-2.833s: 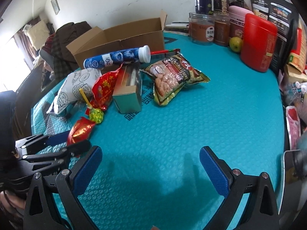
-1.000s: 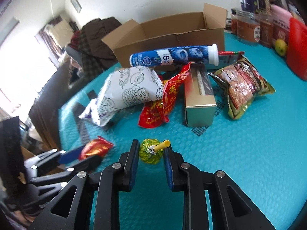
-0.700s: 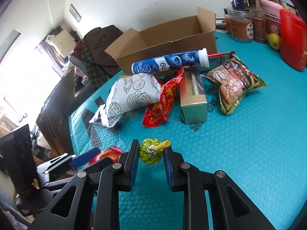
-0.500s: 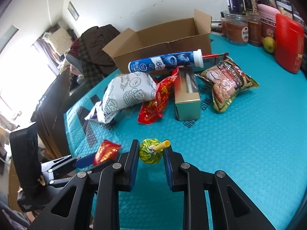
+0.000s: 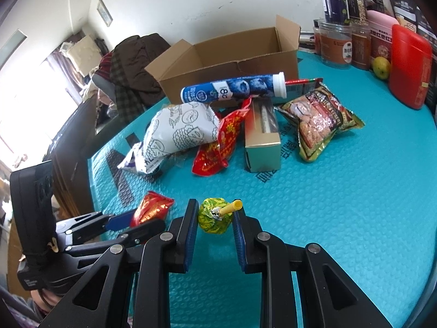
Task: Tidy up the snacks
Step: 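Lift the red packet and lollipop and carry both over the cardboard box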
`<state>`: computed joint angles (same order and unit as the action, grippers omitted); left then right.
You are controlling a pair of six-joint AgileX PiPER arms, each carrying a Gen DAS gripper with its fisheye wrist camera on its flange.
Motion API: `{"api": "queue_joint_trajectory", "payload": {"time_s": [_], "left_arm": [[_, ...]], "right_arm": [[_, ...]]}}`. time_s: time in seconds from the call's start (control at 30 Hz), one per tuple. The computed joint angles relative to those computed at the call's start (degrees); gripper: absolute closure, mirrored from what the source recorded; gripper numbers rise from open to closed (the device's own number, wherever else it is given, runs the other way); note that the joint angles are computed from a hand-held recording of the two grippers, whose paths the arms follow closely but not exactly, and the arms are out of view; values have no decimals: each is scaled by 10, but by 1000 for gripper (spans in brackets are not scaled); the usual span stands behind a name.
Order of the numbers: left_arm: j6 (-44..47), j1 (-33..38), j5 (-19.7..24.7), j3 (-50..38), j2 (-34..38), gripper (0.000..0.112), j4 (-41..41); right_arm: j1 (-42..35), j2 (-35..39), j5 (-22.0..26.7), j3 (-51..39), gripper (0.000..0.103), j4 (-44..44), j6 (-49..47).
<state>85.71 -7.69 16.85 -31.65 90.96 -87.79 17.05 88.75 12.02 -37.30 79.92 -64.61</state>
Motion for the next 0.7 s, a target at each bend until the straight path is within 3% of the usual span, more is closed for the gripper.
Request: {"api": "queue_joint_trajectory", "payload": {"time_s": [0.2, 0.43, 0.7], "left_arm": [[-85, -1, 13, -8, -60, 78, 88], [-187, -7, 24, -50, -116, 78, 187], [-222, 0, 46, -146, -98, 78, 227]], "right_arm": [[-11, -22, 25, -8, 79, -43, 43], [-13, -61, 39, -39, 79, -178, 169], [-13, -66, 57, -129, 79, -355, 318]]}}
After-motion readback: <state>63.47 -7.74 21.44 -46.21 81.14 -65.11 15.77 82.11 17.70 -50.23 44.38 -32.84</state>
